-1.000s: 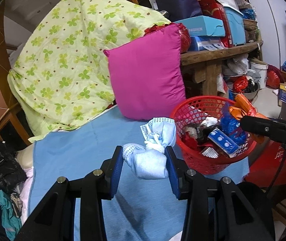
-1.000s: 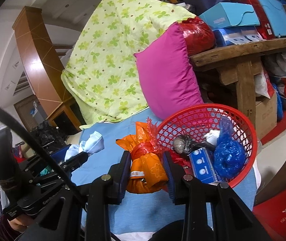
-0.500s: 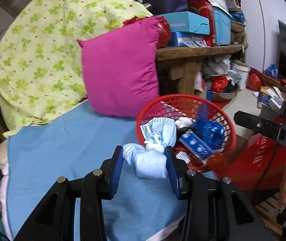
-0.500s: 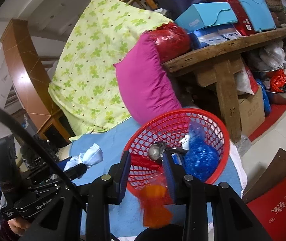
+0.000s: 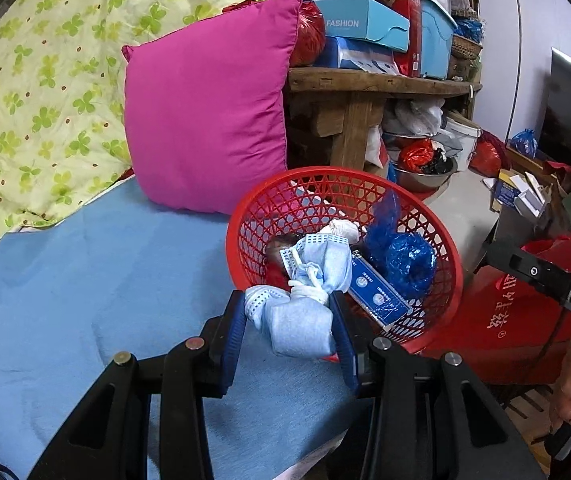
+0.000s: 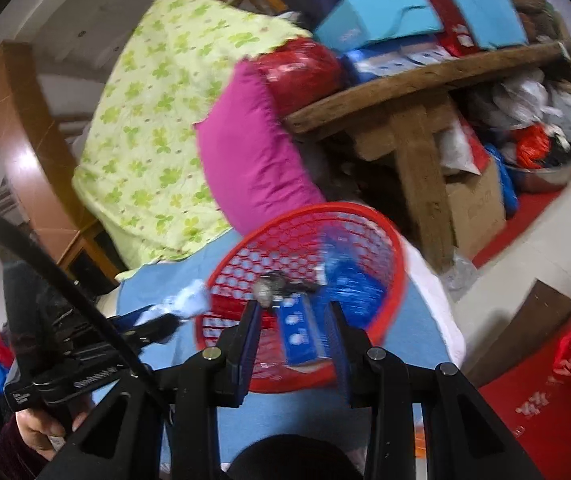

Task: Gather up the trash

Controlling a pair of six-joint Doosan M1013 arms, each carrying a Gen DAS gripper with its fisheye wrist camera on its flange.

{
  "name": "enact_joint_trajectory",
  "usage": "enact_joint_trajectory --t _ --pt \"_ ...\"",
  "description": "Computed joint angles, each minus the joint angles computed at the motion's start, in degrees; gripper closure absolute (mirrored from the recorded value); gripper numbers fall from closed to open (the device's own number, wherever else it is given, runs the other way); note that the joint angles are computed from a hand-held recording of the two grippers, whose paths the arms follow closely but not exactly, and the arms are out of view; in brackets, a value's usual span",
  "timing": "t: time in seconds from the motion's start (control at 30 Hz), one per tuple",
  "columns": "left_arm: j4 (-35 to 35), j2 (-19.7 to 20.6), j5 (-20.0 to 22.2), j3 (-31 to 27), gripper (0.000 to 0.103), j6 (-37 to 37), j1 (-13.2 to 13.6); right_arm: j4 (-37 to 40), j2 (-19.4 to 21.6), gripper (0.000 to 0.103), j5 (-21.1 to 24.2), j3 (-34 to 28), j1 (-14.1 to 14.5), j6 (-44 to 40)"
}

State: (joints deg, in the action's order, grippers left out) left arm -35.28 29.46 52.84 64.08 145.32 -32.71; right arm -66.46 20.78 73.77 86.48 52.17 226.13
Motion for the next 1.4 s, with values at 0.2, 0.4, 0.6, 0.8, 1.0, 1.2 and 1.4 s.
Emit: enact_joint_trajectory --t 0.2,0.4,0.6,0.8,1.0,1.2,1.4 --pt "-0.53 1.48 3.11 -2.53 0.058 0.92 -0.53 1.65 -1.19 0.067 6.00 1.91 1.50 5.05" --pt "1.17 4.04 6.62 -6.68 0.057 -1.76 -1.85 -0.03 -1.46 0.067 11.85 1.34 3.01 4.76" --pt "0.13 5.37 7.55 -8.89 0.043 -2.16 -2.51 0.41 -1.55 0.067 11.78 1.70 3.05 5.73" --pt "-1.57 5.73 7.02 -9.26 0.032 -3.12 -1.48 0.94 -1.19 0.067 10.03 1.34 2.37 5.32" --pt "-1.53 3.79 3.37 -6.41 0.031 -2.52 0.10 0.78 -0.42 0.067 8.41 -0.80 1.66 2.44" --pt "-2.29 -0.46 -6.61 -0.39 0.022 1.97 1.48 2.49 1.62 0.040 7.97 -6.08 1.08 -4.56" --pt "-4.24 -3.33 -15.72 3.56 0.014 4.59 3.44 3.17 4.64 0.038 9.72 -11.82 1.09 -11.34"
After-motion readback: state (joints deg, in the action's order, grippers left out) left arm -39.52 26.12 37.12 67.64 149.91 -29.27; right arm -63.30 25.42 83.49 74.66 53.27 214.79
